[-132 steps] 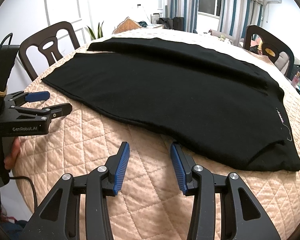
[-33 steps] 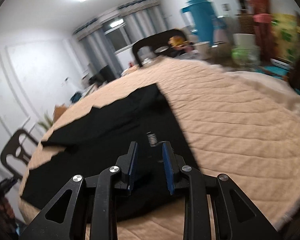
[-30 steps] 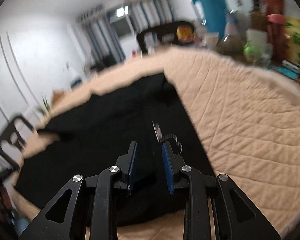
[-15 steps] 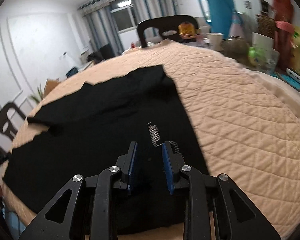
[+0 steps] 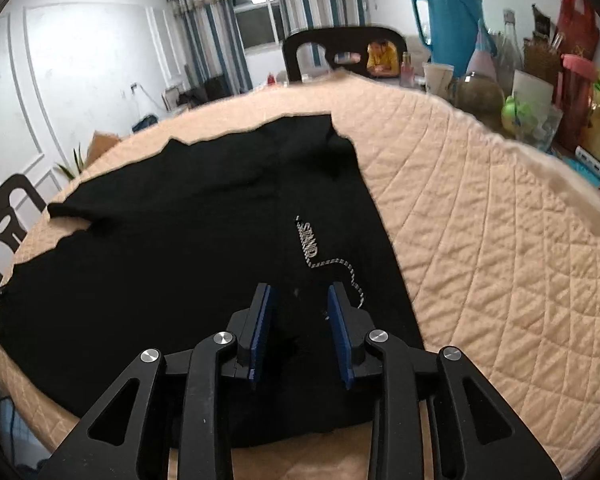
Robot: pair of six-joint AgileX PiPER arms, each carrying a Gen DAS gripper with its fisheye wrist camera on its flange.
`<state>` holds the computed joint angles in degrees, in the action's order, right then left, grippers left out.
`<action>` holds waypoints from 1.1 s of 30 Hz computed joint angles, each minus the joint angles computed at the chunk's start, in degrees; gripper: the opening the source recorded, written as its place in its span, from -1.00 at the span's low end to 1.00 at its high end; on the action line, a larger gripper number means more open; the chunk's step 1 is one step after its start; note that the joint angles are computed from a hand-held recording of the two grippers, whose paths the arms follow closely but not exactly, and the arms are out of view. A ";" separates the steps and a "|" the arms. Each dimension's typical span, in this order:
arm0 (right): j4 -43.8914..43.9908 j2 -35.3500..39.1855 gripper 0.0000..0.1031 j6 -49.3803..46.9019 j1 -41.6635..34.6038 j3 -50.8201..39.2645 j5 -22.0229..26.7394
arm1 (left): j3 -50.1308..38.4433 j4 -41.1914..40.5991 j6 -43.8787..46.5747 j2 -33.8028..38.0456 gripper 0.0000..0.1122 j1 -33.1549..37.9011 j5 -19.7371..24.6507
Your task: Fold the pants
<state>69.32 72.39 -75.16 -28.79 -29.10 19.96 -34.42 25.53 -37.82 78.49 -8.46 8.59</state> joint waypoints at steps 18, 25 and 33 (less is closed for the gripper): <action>-21.90 6.60 -0.30 22.23 13.26 -14.79 1.62 | -19.45 -7.26 10.73 7.94 -0.07 -9.64 10.88; -35.48 24.46 -0.29 33.41 17.39 -39.56 10.34 | -45.51 -16.49 25.97 24.55 0.22 -8.91 19.99; -54.78 50.45 -0.28 54.56 20.96 -76.07 25.22 | -85.35 -15.69 28.79 51.75 0.23 -9.62 38.81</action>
<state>14.53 122.84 -20.60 -7.83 -105.17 45.18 -119.77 9.84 -9.03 130.24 -18.07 47.40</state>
